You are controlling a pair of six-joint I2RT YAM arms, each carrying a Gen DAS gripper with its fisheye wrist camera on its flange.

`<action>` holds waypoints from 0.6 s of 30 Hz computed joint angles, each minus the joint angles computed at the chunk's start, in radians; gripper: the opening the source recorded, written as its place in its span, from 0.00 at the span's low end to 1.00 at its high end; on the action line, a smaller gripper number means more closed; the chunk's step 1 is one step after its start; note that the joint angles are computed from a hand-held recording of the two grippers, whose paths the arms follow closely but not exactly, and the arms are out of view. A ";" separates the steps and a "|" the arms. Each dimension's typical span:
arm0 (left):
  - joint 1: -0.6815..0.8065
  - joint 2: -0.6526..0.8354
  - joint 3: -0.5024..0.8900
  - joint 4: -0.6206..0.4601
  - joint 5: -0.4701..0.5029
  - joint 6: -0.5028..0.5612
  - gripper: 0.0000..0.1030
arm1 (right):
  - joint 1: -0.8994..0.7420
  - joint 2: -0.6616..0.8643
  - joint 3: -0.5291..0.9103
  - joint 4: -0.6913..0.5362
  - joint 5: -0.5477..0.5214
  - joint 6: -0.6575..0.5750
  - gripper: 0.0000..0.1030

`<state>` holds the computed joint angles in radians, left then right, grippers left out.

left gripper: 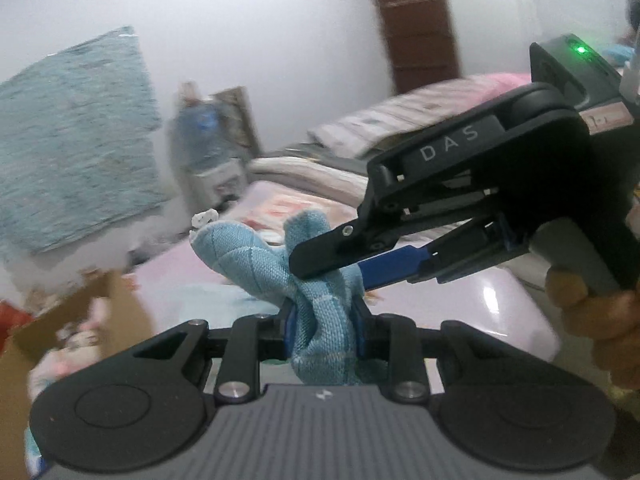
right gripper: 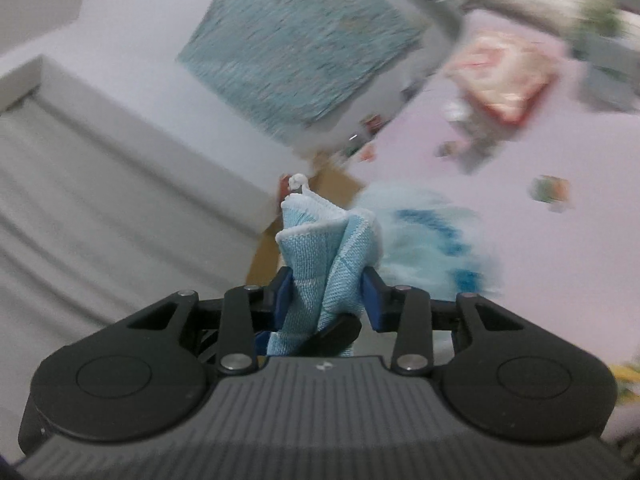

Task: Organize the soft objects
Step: 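Carry the towel over the cardboard box with both tools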

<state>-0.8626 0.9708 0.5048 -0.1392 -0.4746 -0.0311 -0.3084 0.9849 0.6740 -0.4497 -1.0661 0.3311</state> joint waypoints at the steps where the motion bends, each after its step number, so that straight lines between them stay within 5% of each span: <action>1: 0.032 -0.031 -0.002 -0.019 0.005 0.004 0.27 | 0.062 0.013 0.024 0.035 0.028 0.040 0.36; 7: 0.352 -0.125 0.015 -0.102 0.163 0.060 0.27 | 0.420 0.220 0.244 0.109 0.212 0.148 0.37; 13: 0.752 0.014 0.073 -0.080 0.481 0.119 0.28 | 0.653 0.514 0.596 -0.062 0.388 0.114 0.37; 18: 0.925 0.182 0.133 -0.044 0.593 0.155 0.27 | 0.764 0.717 0.854 -0.227 0.496 0.078 0.40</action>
